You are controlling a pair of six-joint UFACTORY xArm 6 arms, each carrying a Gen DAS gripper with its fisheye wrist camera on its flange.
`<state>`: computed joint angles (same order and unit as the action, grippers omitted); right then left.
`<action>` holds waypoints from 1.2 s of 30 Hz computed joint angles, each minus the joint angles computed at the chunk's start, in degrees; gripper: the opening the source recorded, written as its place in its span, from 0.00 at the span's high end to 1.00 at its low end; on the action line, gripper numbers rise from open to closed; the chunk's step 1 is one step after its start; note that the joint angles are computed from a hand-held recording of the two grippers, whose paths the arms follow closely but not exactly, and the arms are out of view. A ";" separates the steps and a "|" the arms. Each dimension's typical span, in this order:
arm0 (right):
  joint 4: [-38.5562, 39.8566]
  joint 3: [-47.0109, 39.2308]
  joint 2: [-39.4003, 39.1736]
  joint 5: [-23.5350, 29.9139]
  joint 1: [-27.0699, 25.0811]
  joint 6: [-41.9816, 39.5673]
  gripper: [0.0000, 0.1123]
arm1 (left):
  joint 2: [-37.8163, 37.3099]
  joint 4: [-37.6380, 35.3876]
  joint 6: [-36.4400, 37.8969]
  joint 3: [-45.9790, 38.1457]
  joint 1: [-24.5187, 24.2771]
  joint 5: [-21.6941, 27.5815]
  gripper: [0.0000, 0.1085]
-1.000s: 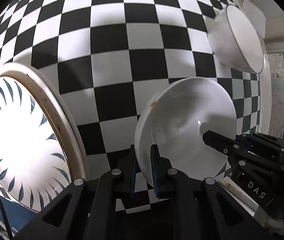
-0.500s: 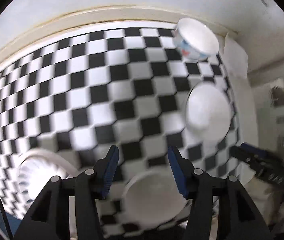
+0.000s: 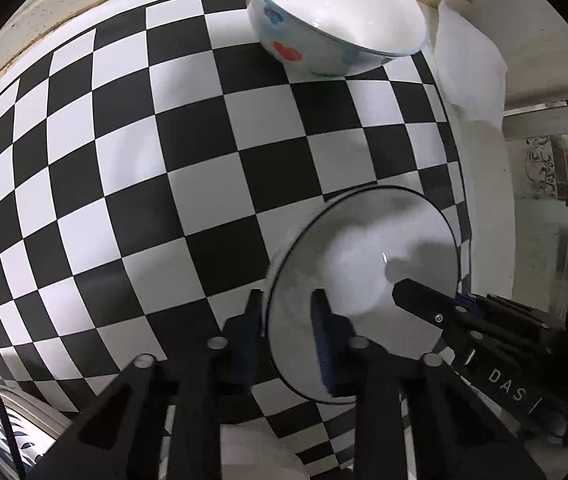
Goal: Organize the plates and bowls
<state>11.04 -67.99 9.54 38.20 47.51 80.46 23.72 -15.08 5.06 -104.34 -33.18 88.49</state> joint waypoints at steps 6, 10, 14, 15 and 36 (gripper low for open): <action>-3.52 -4.25 0.70 4.94 1.28 1.18 0.90 | -3.78 -0.38 1.00 1.57 0.90 0.45 0.87; -6.06 -9.13 0.53 9.70 3.33 2.14 0.90 | -8.60 -0.54 1.80 3.87 1.52 0.39 0.87; -8.03 -16.70 2.46 15.38 6.27 2.75 0.90 | -14.67 -1.08 2.53 7.96 3.51 1.29 0.87; -8.16 -18.90 3.42 16.56 7.09 2.69 0.90 | -16.53 -1.04 2.95 9.23 4.28 1.73 0.87; -0.28 -38.20 20.33 20.33 12.87 -1.99 0.89 | -28.56 4.23 6.80 27.38 10.93 3.37 0.87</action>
<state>10.76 -106.19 29.87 58.53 60.38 78.47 -4.84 -10.85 11.86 -76.96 -22.25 91.86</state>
